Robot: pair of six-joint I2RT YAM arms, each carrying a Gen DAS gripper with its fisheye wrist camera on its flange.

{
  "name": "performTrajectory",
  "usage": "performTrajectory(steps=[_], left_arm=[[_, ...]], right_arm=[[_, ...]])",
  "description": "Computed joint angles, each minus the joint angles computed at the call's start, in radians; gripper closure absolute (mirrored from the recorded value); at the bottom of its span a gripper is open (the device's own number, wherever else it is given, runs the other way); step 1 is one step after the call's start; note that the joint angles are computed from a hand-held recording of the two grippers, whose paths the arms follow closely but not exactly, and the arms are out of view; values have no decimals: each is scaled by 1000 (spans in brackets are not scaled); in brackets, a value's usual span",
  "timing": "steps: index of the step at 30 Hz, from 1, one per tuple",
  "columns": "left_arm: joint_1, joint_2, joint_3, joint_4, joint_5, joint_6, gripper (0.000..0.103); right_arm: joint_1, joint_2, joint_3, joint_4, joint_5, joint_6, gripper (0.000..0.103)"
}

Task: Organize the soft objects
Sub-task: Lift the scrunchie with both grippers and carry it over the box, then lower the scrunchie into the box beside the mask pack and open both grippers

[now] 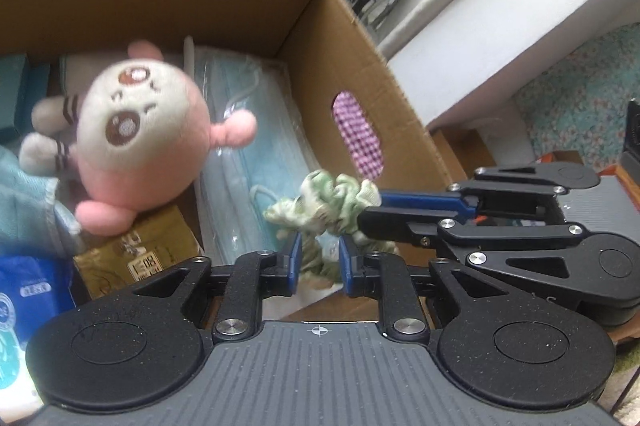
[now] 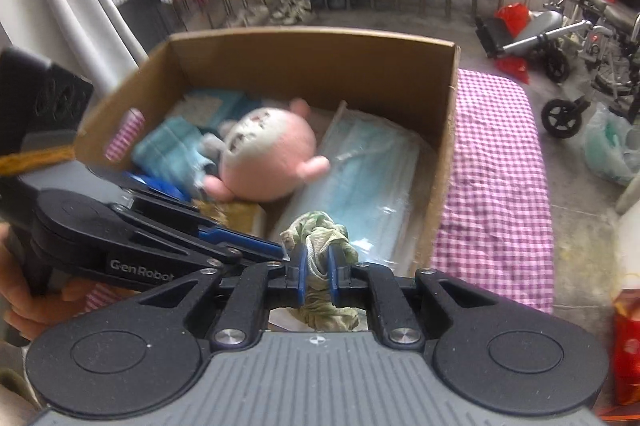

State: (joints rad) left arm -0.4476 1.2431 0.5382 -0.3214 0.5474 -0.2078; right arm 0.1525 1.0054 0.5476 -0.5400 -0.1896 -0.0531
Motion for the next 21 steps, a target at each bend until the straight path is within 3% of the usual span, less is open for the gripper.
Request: performTrajectory(steps=[5,9,12,17,21], left_arm=[[-14,-10,6,-32,-39,-23,53],[20,-124,-26,-40,-53,-14,33],[80,-255,-51,-87,-41,18,29],[298,-459,-73,-231,90,117,14],[522,-586,-77,-383,202,260,4]], right_arm=[[-16,41,34,-31,23,-15,84],[-48,25,51,-62,16,-18,83],[-63,-2,72,-89,1,-11,83],[-59,13,124,-98,-22,17,83],[16,164,195,-76,-2,67,83]])
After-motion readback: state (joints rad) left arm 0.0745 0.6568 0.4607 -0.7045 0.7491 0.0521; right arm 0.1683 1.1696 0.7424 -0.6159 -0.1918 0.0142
